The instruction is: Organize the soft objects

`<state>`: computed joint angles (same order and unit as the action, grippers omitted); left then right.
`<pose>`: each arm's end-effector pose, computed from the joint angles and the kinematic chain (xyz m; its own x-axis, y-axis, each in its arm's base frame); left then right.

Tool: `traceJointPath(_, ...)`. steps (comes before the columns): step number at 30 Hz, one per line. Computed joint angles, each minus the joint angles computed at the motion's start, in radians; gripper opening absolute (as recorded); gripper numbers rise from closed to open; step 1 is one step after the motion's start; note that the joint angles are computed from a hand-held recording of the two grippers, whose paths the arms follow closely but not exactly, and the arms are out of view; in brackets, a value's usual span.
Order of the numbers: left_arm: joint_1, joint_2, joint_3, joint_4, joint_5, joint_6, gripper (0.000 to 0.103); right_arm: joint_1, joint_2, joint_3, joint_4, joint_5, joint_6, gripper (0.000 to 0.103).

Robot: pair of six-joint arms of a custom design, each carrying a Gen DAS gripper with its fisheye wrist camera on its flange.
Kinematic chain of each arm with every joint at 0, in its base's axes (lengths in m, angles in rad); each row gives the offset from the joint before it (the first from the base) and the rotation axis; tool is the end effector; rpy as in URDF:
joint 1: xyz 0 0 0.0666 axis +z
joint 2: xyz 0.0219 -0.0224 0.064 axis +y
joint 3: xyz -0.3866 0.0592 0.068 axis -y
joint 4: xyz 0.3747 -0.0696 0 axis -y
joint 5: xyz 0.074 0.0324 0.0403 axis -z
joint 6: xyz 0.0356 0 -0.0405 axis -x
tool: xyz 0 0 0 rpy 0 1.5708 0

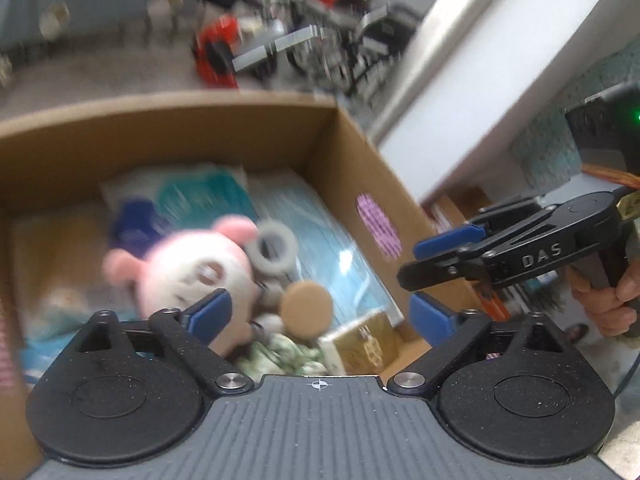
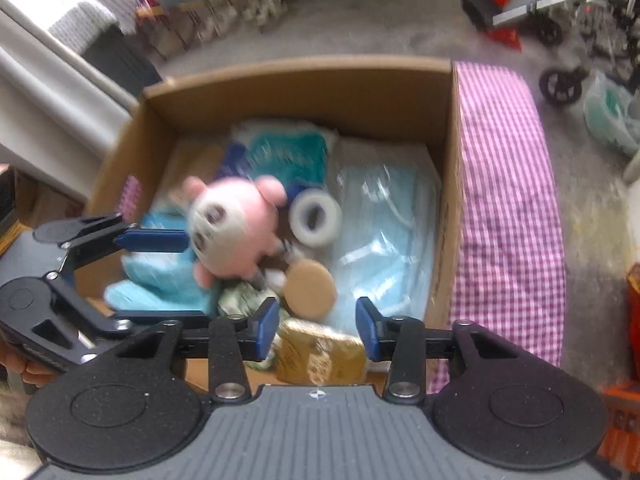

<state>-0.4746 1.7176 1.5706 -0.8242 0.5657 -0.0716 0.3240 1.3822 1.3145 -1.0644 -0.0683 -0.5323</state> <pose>0.5025 -0.2801 0.3622 -0.6856 0.4201 -0.5945 0.7057 0.5841 -0.4010 0.4130 0.1409 0.3985 -0.9146 0.2270 -0.3346 0.1382 0.9532 0.2688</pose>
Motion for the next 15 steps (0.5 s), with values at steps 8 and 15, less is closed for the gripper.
traceJointPath(8,0.036,-0.241,-0.220,0.210,-0.156,0.055,0.103,0.139,-0.237,-0.160,0.250,0.174,-0.109,0.074)
traceJointPath(15,0.010,-0.392,-0.363,0.267,-0.462,0.123,0.103,0.342,-0.349,-0.276,0.342,0.468,-0.237,0.103)
